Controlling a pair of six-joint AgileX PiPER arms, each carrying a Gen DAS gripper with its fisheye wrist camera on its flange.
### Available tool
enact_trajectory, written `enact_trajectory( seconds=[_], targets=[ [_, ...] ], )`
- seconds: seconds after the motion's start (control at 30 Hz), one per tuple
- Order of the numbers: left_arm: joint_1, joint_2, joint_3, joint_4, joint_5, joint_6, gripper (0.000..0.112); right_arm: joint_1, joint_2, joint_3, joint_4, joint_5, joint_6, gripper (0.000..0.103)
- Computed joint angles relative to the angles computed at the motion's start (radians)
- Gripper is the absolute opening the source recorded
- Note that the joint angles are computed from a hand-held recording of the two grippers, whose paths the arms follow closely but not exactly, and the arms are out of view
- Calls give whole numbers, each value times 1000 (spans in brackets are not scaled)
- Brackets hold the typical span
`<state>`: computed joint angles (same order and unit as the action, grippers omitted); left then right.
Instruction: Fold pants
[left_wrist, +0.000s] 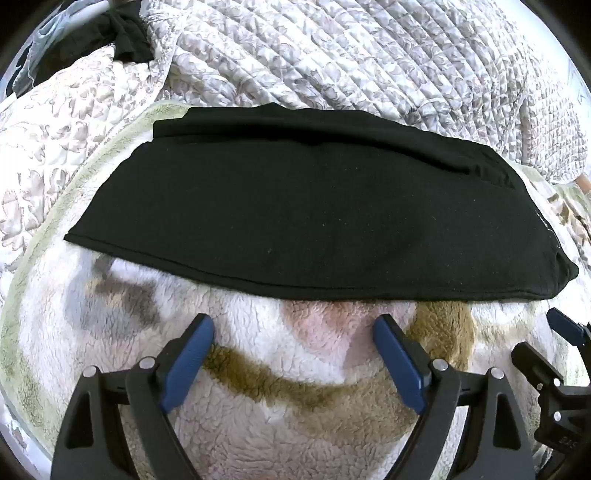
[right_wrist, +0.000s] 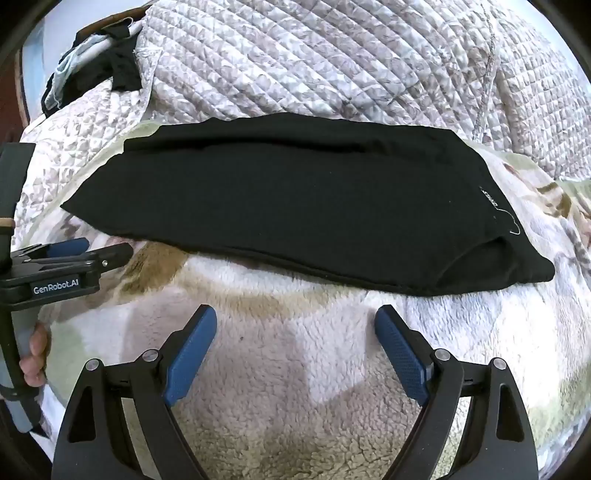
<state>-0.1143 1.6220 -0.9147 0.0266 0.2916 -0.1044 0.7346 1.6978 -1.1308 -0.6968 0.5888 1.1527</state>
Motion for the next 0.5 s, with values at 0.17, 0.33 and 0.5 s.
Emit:
enact_trajectory(
  seconds=[0.17,0.33,0.5],
  targets=[
    [-1,0,0,10,-2,-8,90,15,17,-21,-14,18,23,88],
    [1,-1,5,-4,-11,13,90,-8,15,7,-37,-12,45,91],
    [-9,-13,16,26,-17,-23,90,0,18,16,-65,-11,83,92]
  ],
)
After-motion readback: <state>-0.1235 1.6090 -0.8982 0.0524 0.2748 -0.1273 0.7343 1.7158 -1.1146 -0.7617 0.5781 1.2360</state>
